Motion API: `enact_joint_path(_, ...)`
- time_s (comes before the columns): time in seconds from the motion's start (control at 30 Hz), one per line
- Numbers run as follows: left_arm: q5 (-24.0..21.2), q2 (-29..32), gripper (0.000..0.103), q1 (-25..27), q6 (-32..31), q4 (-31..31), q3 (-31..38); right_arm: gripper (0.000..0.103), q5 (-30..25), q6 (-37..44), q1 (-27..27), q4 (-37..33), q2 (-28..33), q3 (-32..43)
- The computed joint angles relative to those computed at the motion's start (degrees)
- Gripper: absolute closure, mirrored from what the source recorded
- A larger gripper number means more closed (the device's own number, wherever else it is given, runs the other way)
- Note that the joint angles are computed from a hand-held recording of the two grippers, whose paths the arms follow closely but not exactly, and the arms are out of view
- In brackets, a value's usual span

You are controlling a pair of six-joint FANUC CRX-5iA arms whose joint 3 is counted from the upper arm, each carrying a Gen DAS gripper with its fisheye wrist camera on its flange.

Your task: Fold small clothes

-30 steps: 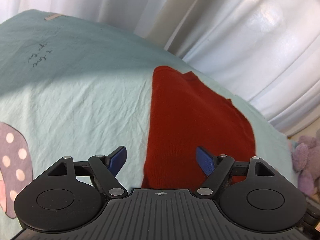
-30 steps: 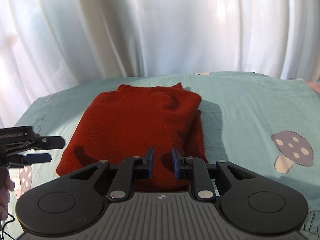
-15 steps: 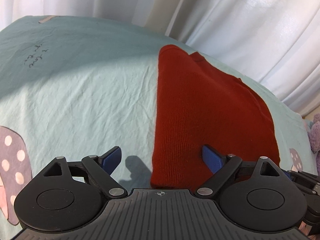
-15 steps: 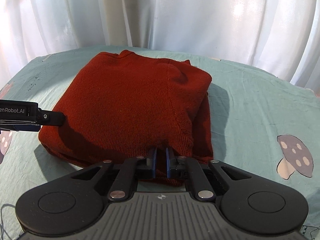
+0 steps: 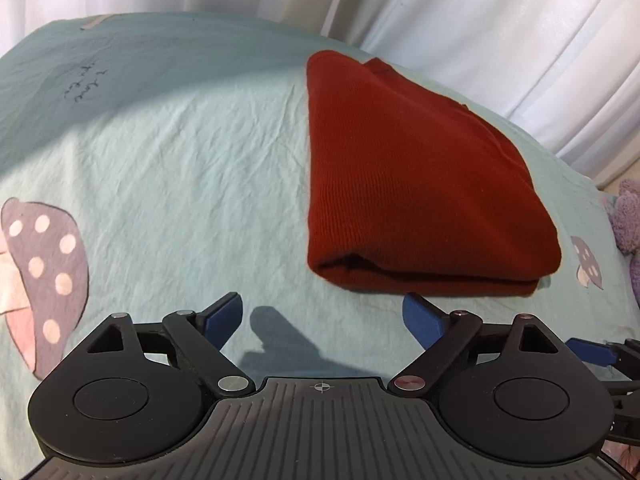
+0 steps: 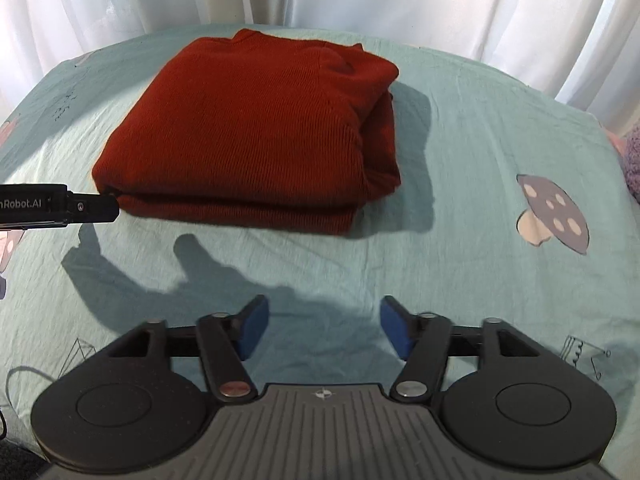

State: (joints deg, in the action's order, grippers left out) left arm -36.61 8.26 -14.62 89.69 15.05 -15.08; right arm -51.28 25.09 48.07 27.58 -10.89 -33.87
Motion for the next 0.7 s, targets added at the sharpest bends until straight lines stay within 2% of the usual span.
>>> enact_joint_path(0.07,-3.09,-0.38,0.008,-0.77,1.95,-3.26,1.02,0.012,-0.65,-1.19,1.90,0.06,-1.48,-1.23)
enact_joint_path(0.13,-5.45,-0.87,0.008,-1.78,4.58,-7.04,2.06,0.004,-1.29,-2.13,3.12,-0.80,-2.48,-1.48)
enact_joint_path(0.27,-9.91,-1.37,0.008,-3.66,9.75,-13.80,4.63,0.004,-1.19,-3.74,4.76,-0.32,-4.02,-1.60)
enact_joint_path(0.4,-12.70,-0.67,0.008,-4.84,13.25,-18.59,7.72,0.004,-4.26,3.20,2.15,-6.77,-0.67,4.59)
enact_joint_path(0.53,-12.82,-0.82,0.005,-4.31,11.91,-17.29,8.64,0.004,-3.60,4.41,-0.42,-11.31,-0.49,7.23)
enact_joint_path(0.63,-13.76,-0.32,0.003,-4.32,10.56,-17.07,10.28,0.004,-8.05,2.67,0.28,-8.81,1.57,9.46)
enact_joint_path(0.7,-14.88,0.35,0.003,-5.60,13.02,-20.77,12.47,0.004,-10.60,1.66,0.52,-7.16,2.97,10.72)
